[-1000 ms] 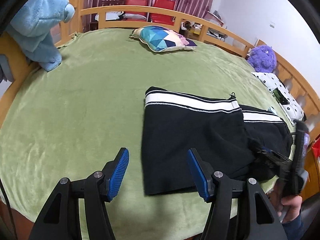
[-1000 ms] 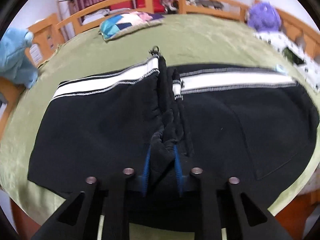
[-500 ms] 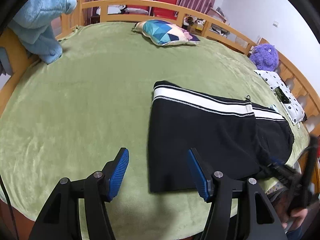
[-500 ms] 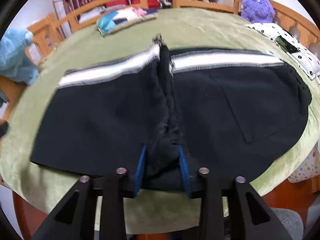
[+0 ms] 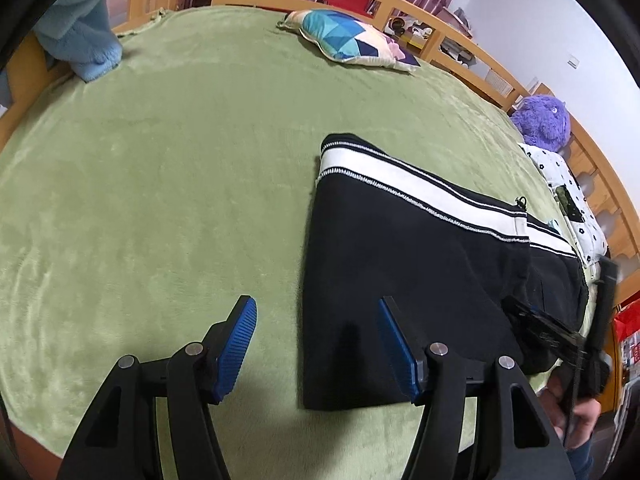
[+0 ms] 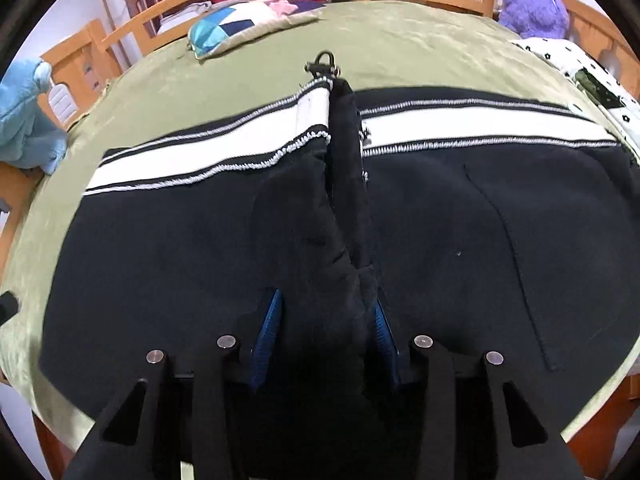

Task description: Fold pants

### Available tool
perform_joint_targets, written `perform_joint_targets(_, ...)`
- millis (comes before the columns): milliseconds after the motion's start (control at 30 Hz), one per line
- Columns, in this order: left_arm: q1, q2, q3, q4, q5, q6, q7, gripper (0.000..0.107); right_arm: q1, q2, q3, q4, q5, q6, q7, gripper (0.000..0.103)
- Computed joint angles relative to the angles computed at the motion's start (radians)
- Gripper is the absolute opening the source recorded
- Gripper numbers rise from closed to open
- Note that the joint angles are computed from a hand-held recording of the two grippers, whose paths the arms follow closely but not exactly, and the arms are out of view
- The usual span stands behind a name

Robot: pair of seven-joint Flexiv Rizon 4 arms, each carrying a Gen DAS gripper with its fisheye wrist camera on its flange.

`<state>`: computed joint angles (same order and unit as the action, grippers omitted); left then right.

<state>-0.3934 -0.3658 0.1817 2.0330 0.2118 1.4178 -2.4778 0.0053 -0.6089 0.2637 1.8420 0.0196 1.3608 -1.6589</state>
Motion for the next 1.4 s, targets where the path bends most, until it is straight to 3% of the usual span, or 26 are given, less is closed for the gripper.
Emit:
perform_joint_targets(100,0.052,-0.024,-0.056,0.003,-0.052,0.022,0.065,0.06,-0.07,0.033,0.05,0.001,0.064,0.004,-0.02,0.044)
perform_joint_targets(167,0.052,-0.044,-0.057,-0.014,-0.073,0.015,0.087,0.06,-0.118,0.058,0.07,-0.002,0.118,0.017,-0.02,0.044)
perform_joint_targets(233,0.05,-0.066,-0.054,-0.036,-0.089,0.008,0.105,0.06,-0.179,0.082,0.102,-0.028,0.168,-0.038,-0.076,0.044)
perform_joint_targets(367,0.078,-0.105,-0.084,-0.065,-0.143,0.035,0.171,0.06,-0.128,0.112,-0.069,-0.011,0.107,0.066,-0.026,0.049)
perform_joint_targets(400,0.085,-0.116,-0.093,-0.074,-0.157,0.04,0.192,0.059,-0.141,0.103,-0.087,-0.031,0.093,0.054,-0.018,0.06)
perform_joint_targets(433,0.091,-0.127,-0.099,-0.084,-0.171,0.044,0.212,0.059,-0.171,0.086,-0.085,-0.067,0.089,0.021,-0.023,0.07)
perform_joint_targets(633,0.143,-0.182,-0.162,-0.125,-0.262,0.049,0.35,0.059,-0.263,-0.061,-0.115,-0.262,0.114,-0.136,0.022,0.071)
perform_joint_targets(733,0.162,-0.211,-0.182,-0.15,-0.303,0.032,0.41,0.059,-0.324,-0.137,-0.071,-0.353,0.164,-0.199,0.006,0.071)
perform_joint_targets(867,0.25,-0.245,-0.289,-0.14,-0.391,0.089,0.5,0.059,-0.405,-0.249,0.026,-0.491,0.274,-0.252,-0.081,0.071)
perform_joint_targets(967,0.318,-0.267,-0.375,-0.13,-0.448,0.132,0.567,0.059,-0.431,-0.315,0.072,-0.579,0.358,-0.226,-0.133,0.071)
perform_joint_targets(1100,0.391,-0.301,-0.472,-0.136,-0.499,0.177,0.638,0.06,-0.396,-0.379,0.057,-0.683,0.384,-0.245,-0.128,0.077)
perform_joint_targets(1133,0.386,-0.306,-0.47,-0.143,-0.508,0.176,0.641,0.058,-0.37,-0.382,0.028,-0.692,0.37,-0.245,-0.103,0.071)
perform_joint_targets(1167,0.379,-0.308,-0.464,-0.153,-0.516,0.166,0.644,0.049,-0.347,-0.375,0.003,-0.681,0.349,-0.233,-0.084,0.062)
perform_joint_targets(1200,0.385,-0.307,-0.475,-0.156,-0.521,0.162,0.657,0.026,-0.35,-0.362,0.011,-0.669,0.361,-0.24,-0.103,0.039)
perform_joint_targets(1233,0.39,-0.303,-0.486,-0.152,-0.527,0.172,0.665,0.015,-0.371,-0.354,0.045,-0.669,0.365,-0.261,-0.113,0.021)
perform_joint_targets(1267,0.387,-0.294,-0.486,-0.145,-0.528,0.191,0.67,0.01,-0.365,-0.322,0.046,-0.635,0.38,-0.228,-0.123,0.02)
perform_joint_targets(1333,0.371,-0.255,-0.462,-0.141,-0.47,0.197,0.645,0.009,-0.312,-0.257,-0.001,-0.552,0.353,-0.128,-0.122,0.017)
perform_joint_targets(1400,0.417,-0.222,-0.535,-0.099,-0.519,0.243,0.704,0.009,-0.278,-0.187,-0.006,-0.475,0.332,-0.041,-0.118,0.017)
